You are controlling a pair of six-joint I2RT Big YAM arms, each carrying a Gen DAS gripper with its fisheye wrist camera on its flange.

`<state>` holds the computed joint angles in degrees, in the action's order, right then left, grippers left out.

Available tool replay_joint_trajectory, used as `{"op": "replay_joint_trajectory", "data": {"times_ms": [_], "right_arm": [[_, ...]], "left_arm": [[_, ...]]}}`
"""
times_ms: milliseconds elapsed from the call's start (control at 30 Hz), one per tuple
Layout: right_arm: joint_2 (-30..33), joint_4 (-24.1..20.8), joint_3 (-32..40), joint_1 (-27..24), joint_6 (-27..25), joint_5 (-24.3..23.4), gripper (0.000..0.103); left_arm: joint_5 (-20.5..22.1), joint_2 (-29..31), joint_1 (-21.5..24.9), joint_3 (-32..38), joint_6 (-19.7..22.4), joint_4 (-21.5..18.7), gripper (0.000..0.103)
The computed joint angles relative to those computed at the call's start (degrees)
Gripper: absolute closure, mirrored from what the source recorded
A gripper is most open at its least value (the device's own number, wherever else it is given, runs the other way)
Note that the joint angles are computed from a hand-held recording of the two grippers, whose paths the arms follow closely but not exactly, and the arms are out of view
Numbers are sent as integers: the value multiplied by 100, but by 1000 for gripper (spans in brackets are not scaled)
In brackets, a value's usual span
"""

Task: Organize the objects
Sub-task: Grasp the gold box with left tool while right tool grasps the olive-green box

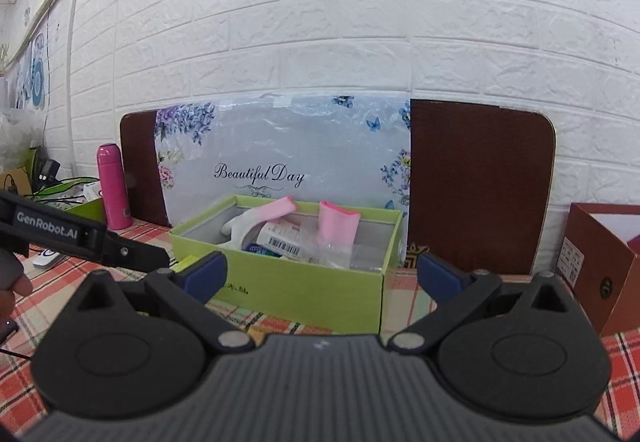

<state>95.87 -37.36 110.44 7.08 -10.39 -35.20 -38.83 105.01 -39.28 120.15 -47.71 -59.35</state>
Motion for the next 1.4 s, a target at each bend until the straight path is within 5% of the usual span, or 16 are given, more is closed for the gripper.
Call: {"op": "replay_joint_trajectory", "data": {"times_ms": [133,433,800,1067,1200,1400], "right_arm": [[-200,-192,-344,-92,16,-24,0],[-490,-459,-952,-188,38,109,0],[-356,-725,-1148,186,-601,494,0],[28,-1065,-770,478,-985,632,33],[135,-1256,-611,464,-977,642,72],[-14,-1427,-731,219,-960,481,81]], "left_arm": [[-32,83,-63,33,-404,-551,17],[46,6,-174,-222,-806,-794,17],[456,-274,-196,-818,-1093,-472,17],[564,-321,-159,-931,-852,-52,18],[686,-241,-126,-841,-570,193,22],[962,96,-52,-403,-182,363,32]]}}
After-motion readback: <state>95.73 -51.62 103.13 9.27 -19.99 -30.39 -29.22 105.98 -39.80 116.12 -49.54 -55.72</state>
